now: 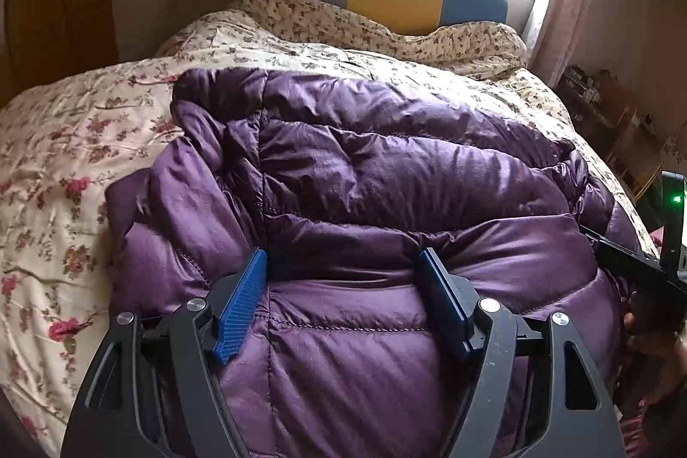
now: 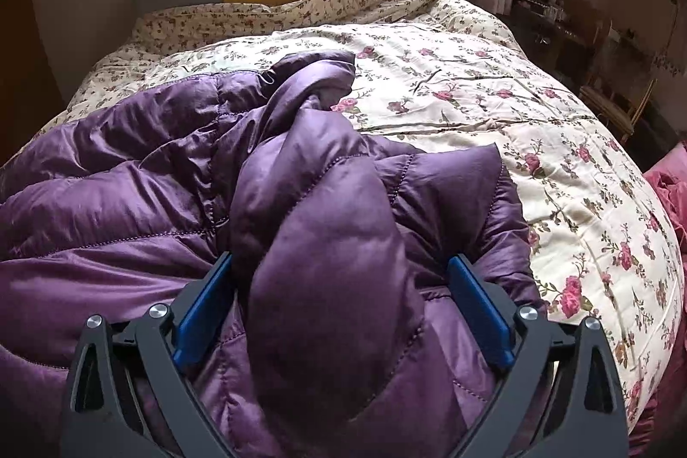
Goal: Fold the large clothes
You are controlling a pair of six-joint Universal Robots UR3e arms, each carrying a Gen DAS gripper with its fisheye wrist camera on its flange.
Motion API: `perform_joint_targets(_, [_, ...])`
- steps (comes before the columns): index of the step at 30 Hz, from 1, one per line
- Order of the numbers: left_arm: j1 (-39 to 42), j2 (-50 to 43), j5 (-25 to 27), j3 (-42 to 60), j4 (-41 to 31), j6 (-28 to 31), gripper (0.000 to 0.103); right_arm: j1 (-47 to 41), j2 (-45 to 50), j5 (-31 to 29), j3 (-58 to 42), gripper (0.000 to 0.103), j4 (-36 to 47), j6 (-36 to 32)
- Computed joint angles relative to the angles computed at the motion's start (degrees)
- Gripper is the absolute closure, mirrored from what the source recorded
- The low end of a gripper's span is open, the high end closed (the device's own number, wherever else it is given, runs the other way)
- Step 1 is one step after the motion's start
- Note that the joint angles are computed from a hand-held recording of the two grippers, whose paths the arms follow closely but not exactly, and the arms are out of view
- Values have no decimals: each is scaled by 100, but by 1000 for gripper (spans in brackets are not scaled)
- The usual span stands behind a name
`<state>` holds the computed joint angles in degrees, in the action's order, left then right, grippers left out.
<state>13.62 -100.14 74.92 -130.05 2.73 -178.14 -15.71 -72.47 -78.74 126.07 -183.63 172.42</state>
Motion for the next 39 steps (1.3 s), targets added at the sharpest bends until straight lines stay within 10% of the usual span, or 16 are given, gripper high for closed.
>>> perform_joint_targets(12, [1691, 2166, -1252, -1032, -1244, 312, 28, 350, -933, -345, 217, 7, 97, -158])
perform_joint_targets(24, [4186, 4135, -2381, -1642, -4177, 2058, 26, 1594, -1050, -448, 285, 15, 235, -181])
perform_joint_targets(39, [4724, 3532, -3582, -1175, -6163, 2804, 18, 1885, -237, -742, 231, 15, -190, -42])
